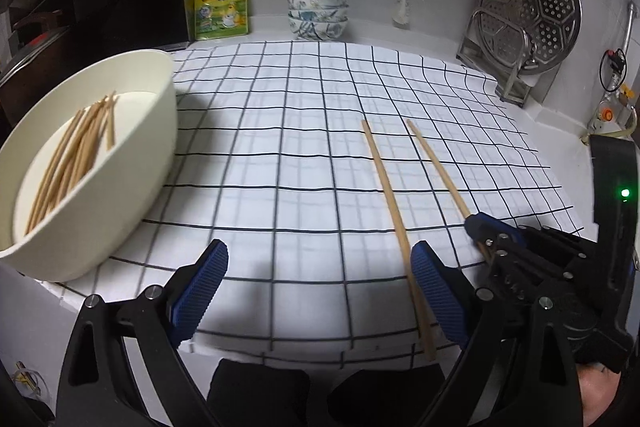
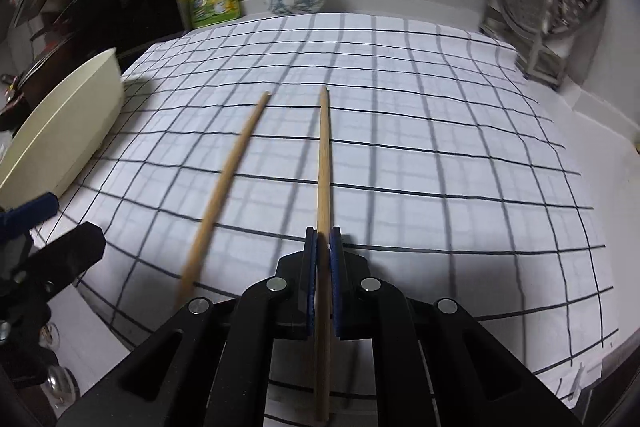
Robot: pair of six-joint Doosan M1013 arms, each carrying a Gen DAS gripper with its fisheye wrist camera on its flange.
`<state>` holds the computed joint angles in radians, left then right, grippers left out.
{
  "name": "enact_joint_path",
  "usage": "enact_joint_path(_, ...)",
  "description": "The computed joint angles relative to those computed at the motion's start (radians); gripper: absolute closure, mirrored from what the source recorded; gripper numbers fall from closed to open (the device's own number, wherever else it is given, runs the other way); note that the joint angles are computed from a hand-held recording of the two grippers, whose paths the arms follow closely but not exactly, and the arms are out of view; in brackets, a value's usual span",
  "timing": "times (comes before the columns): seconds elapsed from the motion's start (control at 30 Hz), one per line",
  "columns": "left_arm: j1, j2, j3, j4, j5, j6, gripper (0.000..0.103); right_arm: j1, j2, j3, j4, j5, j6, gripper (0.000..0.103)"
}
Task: Organize utensils
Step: 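Close the left tool on a chopstick while the right tool grasps the last chopstick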
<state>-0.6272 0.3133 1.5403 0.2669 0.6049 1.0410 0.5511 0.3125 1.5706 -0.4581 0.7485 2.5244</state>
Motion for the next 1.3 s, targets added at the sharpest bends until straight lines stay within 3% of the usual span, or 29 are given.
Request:
enact_joint_path(0.47,-0.035,0.085,-0.078,0.104,0.061,-0.099,0.012,-0.035,-0.041,0.054,0.001,-0.017,0.062,0.096)
enact_joint_path(0.6,-0.033,0.095,-0.081,0.099,0.068,-0.099,0.012,-0.032,-0.041,0.053,-0.018,-0.016,0.076,0.080)
enact_joint_path(0.8,-0.042,0.103,-0.081,0.140,0.067,-0.124,0.013,-0.027,-0.027,0.039,-0.047,0.011,0.076,0.080)
enact_joint_path(0.87,-0.045,0.104,-0.082,0.145,0.062,-0.127,0.018,-0.022,-0.021,0.033,-0.065,0.023,0.078,0.080)
enact_joint_path(0.97,-0.048,0.102,-0.082,0.142,0.049,-0.116,0.038,-0.014,-0.013,0.025,-0.089,0.043,0.076,0.080)
enact_joint_path(1.1,-0.046,0.098,-0.079,0.125,0.035,-0.102,0.072,-0.012,-0.010,0.023,-0.095,0.042,0.077,0.096)
enact_joint_path(1.2,-0.040,0.097,-0.079,0.096,0.026,-0.080,0.094,-0.010,-0.009,0.023,-0.106,0.044,0.084,0.096)
enact_joint_path(1.3,-0.035,0.097,-0.083,0.054,0.030,-0.038,0.096,-0.012,-0.014,0.030,-0.101,0.030,0.092,0.097)
